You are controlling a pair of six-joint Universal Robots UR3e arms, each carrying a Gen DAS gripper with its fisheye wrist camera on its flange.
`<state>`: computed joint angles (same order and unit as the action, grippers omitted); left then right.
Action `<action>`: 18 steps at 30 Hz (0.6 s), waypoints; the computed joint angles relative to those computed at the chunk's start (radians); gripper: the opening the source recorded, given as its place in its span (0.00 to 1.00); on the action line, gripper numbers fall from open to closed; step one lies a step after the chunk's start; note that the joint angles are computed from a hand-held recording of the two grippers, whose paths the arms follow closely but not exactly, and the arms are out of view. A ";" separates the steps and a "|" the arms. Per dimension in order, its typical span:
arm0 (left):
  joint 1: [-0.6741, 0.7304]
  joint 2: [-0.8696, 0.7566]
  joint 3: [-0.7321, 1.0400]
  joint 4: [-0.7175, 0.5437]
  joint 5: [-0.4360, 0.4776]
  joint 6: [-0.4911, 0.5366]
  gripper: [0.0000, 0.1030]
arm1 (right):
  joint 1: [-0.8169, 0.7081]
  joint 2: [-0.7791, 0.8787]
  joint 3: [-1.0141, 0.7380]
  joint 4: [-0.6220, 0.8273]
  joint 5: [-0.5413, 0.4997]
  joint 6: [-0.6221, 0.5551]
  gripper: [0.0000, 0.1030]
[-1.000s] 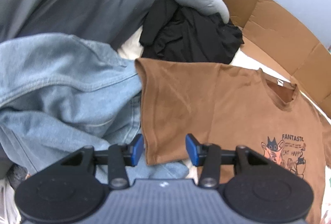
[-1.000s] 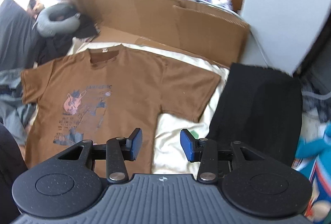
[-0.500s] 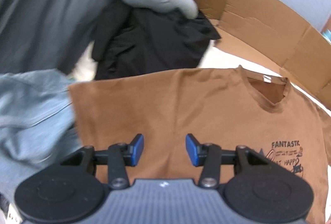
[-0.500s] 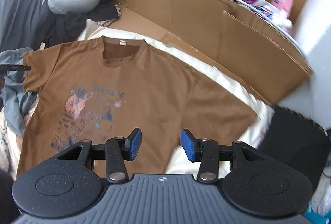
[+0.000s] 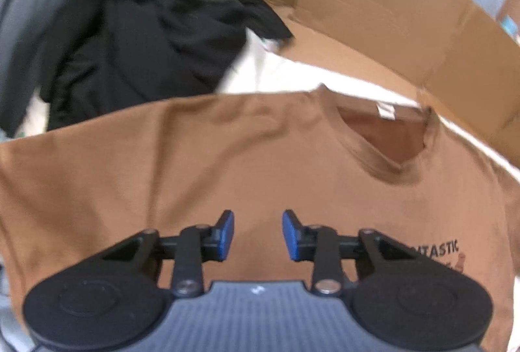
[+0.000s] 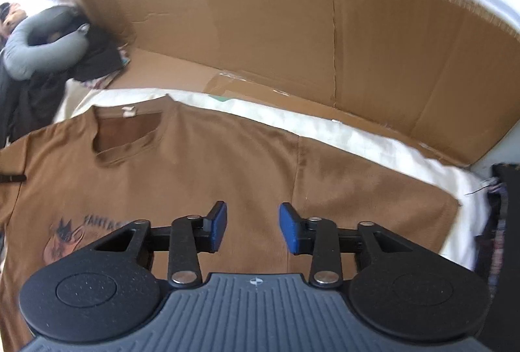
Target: Fold clothes
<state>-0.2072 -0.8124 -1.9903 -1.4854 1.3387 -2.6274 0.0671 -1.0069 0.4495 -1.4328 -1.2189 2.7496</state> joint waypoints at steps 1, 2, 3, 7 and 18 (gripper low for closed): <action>-0.046 -0.018 -0.015 0.041 0.012 -0.031 0.33 | -0.008 -0.004 0.056 -0.053 0.016 0.030 0.34; -0.090 -0.038 -0.029 0.082 0.024 -0.061 0.33 | -0.011 -0.010 0.113 -0.110 0.023 0.052 0.33; -0.131 -0.063 -0.037 0.119 0.032 -0.090 0.33 | -0.010 -0.014 0.165 -0.167 0.025 0.066 0.31; -0.310 -0.181 -0.076 0.275 0.082 -0.195 0.33 | -0.003 0.004 0.305 -0.357 0.026 0.116 0.25; -0.644 -0.451 -0.110 0.625 0.227 -0.407 0.37 | 0.053 0.230 0.104 -0.463 -0.037 0.169 0.22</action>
